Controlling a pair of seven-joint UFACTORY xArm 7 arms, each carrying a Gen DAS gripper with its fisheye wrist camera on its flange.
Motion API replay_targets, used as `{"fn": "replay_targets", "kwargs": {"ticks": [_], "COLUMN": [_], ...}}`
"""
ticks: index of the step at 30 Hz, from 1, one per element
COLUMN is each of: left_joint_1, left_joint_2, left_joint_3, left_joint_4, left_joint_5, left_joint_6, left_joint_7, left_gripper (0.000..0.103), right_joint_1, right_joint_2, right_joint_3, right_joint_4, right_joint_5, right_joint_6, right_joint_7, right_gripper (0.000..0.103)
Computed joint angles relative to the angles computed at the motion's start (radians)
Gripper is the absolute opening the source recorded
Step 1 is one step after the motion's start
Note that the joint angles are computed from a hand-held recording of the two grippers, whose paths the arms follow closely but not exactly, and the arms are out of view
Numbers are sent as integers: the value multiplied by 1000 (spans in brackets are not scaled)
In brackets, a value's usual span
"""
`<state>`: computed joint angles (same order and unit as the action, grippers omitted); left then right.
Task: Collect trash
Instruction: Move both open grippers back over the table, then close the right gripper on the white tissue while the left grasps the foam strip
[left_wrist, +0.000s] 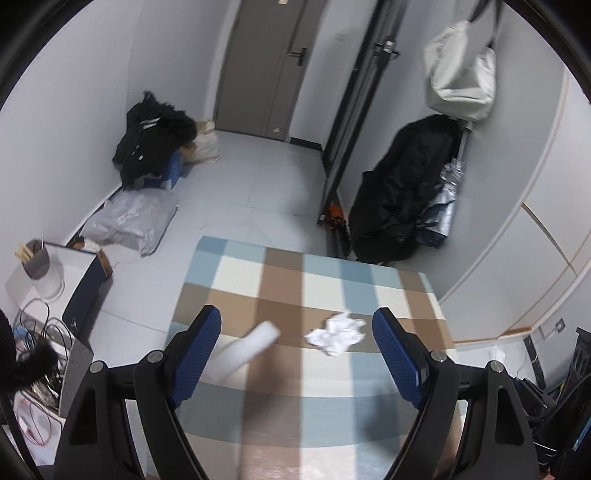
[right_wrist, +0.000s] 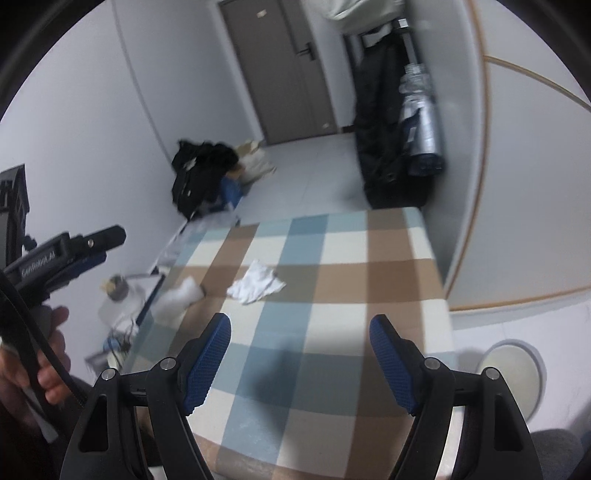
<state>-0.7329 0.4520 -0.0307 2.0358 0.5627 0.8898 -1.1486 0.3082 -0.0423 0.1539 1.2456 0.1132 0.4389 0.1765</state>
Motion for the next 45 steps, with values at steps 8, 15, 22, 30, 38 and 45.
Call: {"fn": "replay_targets", "kwargs": {"ticks": [8, 15, 22, 30, 38, 45], "left_joint_1": [87, 137, 148, 170, 174, 177], "left_joint_2": [-110, -118, -124, -120, -60, -39], "left_joint_3": [-29, -48, -42, -46, -48, -46], "left_joint_4": [-209, -232, -234, -233, -158, -132], "left_joint_5": [-30, -73, -74, -88, -155, -213], "left_joint_6": [-81, -103, -71, -63, -17, -26], "left_joint_7": [-61, -26, -4, 34, 124, 175], "left_gripper": [82, 82, 82, 82, 82, 82], "right_joint_1": [24, 69, 98, 127, 160, 140], "right_joint_2": [162, 336, 545, 730, 842, 751], "right_joint_3": [16, 10, 17, 14, -14, -16], "right_joint_4": [172, 373, 654, 933, 1123, 969], "right_joint_5": [-21, -92, -116, -79, -68, -47], "right_joint_6": [107, 188, 319, 482, 627, 564], "right_joint_7": [-10, 2, -151, -341, -419, -400], "right_gripper": [78, 78, 78, 76, 46, 19]}}
